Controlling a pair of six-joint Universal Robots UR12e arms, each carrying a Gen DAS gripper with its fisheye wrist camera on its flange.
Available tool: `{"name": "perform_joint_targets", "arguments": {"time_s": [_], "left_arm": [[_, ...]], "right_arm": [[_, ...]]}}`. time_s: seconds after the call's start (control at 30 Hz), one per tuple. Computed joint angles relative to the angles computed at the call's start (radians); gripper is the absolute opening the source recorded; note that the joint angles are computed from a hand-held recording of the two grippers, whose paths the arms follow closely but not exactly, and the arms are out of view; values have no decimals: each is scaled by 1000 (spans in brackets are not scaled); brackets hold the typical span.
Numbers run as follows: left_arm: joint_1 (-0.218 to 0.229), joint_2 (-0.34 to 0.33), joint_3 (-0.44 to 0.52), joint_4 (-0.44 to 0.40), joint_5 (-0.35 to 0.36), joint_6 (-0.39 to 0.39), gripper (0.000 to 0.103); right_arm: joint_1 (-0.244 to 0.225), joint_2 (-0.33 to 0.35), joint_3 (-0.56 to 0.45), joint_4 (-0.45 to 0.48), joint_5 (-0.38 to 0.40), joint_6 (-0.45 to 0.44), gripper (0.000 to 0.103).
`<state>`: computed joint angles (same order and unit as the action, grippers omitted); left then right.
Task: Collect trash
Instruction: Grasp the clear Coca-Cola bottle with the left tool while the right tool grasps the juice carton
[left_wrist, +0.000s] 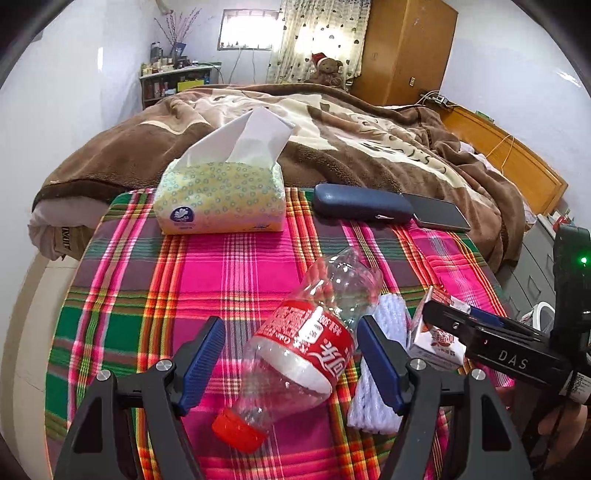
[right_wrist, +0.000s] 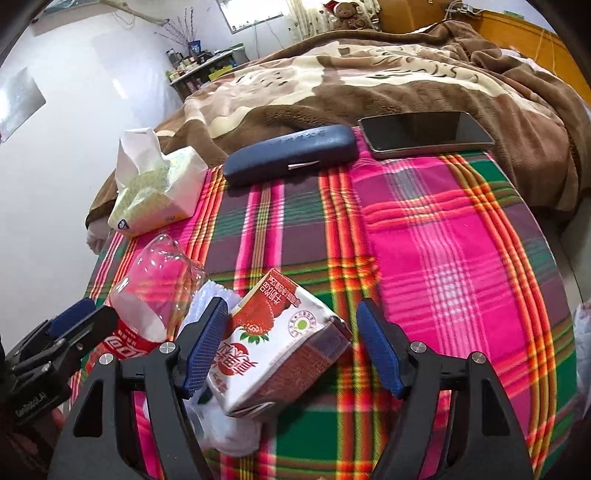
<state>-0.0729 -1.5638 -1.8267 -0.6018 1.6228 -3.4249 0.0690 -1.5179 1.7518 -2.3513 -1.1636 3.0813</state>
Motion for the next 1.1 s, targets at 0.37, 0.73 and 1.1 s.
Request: {"name": "perform_joint_targets", "arguments": {"time_s": [0.37,0.73,1.1], "left_arm": [[12,-25,16,-13,-23,5,75],[10,-48,29,-69,-46,-9,75],[3,-24,8,-69,-32,-52,63]], "right_arm": [[18,15,-23,53,-20,-38,74],[-10,-1,-7,83,54,-57,60],[-2,-17,10,67,72,-128,40]]}}
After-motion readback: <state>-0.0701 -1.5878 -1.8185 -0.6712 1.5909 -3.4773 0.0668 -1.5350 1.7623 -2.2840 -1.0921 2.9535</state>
